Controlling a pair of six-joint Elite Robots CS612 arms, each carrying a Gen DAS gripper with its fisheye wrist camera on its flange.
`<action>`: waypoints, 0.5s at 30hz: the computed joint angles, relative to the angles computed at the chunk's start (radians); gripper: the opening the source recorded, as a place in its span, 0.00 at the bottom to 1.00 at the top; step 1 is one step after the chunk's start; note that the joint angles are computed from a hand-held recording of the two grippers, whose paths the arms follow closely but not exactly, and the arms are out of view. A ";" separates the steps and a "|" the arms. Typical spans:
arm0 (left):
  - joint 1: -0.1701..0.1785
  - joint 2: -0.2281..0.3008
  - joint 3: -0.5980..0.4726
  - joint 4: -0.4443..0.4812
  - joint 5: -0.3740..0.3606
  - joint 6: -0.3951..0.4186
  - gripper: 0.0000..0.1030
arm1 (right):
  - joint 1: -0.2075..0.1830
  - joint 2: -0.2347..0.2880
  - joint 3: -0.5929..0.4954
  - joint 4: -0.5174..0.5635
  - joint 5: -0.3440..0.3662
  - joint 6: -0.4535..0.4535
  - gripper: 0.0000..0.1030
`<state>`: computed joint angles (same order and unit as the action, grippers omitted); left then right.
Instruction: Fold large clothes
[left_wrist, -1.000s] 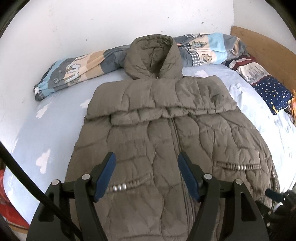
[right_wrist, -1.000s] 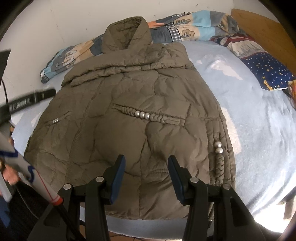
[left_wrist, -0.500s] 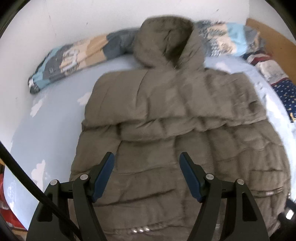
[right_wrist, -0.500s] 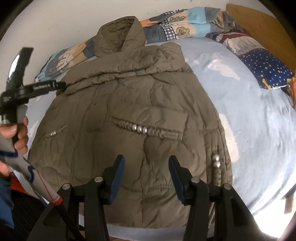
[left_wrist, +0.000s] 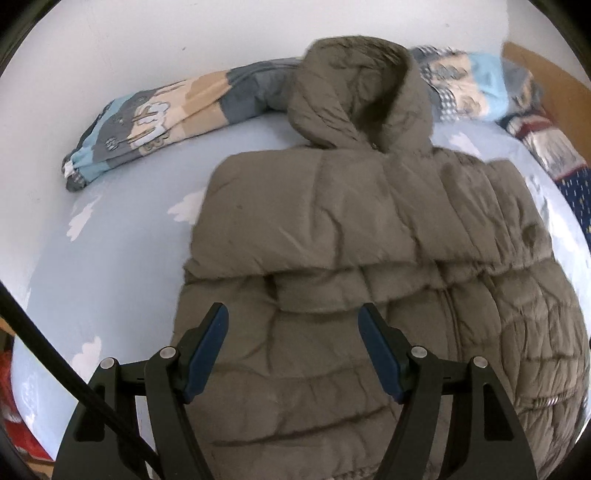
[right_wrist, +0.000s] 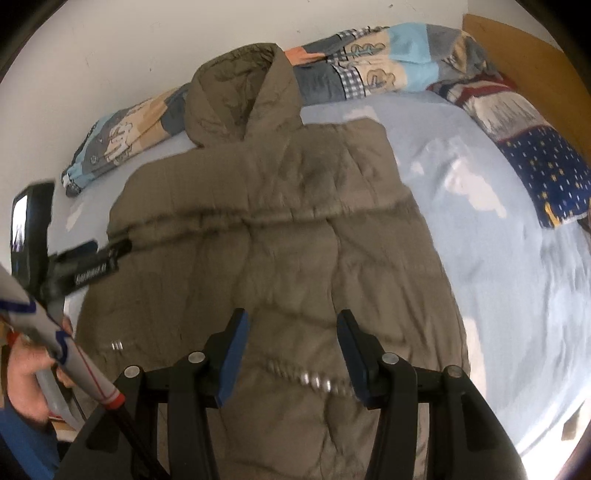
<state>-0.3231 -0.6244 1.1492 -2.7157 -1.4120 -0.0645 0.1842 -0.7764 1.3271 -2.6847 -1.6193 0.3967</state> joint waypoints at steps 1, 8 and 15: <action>0.005 0.002 -0.007 0.008 -0.011 -0.013 0.70 | -0.003 0.009 -0.021 0.016 -0.002 0.004 0.53; 0.047 0.038 -0.084 0.095 -0.107 -0.157 0.70 | -0.026 0.074 -0.169 0.107 0.022 0.045 0.53; 0.058 0.041 -0.097 0.068 -0.131 -0.184 0.70 | -0.034 0.160 -0.342 0.202 0.041 0.056 0.53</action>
<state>-0.2647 -0.5832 1.0521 -2.6477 -1.5428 -0.2489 0.1501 -0.6162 0.9848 -2.4832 -1.5781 0.4524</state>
